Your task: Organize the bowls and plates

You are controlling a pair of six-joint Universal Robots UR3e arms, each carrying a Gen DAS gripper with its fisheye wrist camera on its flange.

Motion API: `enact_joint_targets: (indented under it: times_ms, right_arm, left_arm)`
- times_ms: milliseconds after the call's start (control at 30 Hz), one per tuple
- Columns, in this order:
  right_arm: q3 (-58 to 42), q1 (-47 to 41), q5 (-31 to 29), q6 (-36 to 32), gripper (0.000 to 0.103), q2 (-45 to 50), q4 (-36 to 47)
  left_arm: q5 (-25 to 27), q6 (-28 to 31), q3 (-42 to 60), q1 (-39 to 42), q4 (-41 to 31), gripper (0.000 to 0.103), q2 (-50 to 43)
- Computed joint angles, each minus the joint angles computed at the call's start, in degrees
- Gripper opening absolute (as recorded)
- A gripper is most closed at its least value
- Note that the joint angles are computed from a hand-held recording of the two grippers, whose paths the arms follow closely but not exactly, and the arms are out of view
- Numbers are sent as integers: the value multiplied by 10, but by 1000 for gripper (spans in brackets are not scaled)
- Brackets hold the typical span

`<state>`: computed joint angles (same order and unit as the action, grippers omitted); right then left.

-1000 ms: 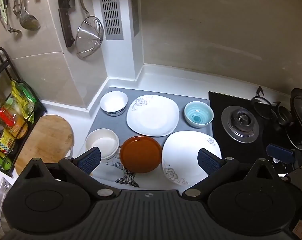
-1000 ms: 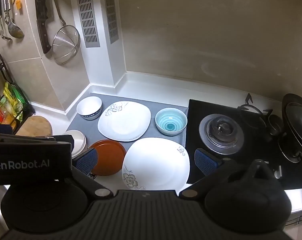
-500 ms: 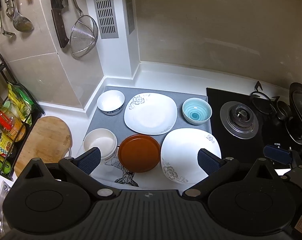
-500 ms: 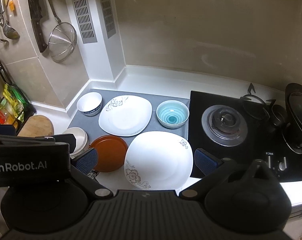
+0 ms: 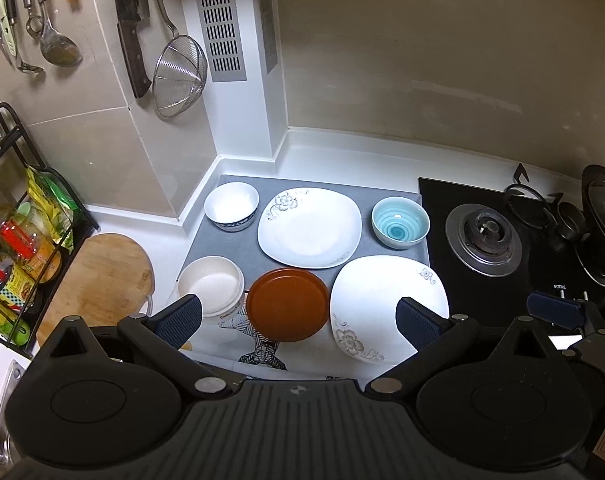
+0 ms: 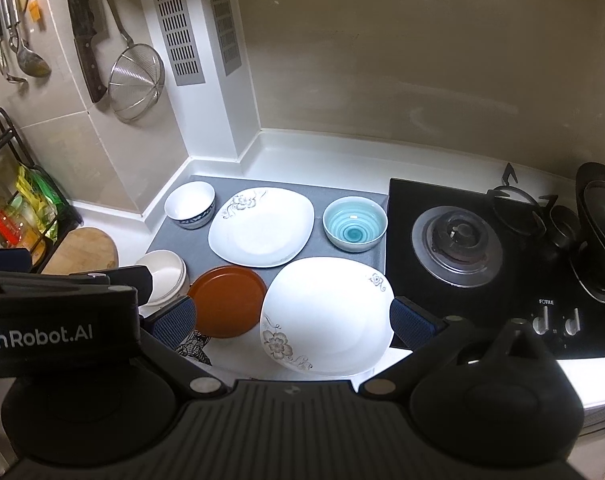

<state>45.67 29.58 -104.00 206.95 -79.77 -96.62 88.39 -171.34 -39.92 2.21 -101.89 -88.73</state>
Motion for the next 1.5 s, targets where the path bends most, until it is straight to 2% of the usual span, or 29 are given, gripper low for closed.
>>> enact_joint_targets:
  times_ms: [833, 1167, 1300, 1400, 1500]
  right_arm:
    - [106, 60, -14, 32, 103, -67, -32]
    - [151, 70, 8, 25, 103, -74, -83]
    - [186, 57, 28, 19, 103, -69, -126]
    - [244, 49, 27, 13, 103, -68, -196]
    - [369, 40, 16, -6, 103, -91, -352]
  left_arm:
    - [-4, -4, -116, 39, -27, 103, 131]
    - [-41, 29, -156, 102, -50, 103, 170]
    - [-43, 44, -194, 108, -18, 103, 167]
    - [-94, 88, -269, 146, 28, 103, 179]
    - [-133, 116, -420, 185, 165, 103, 223]
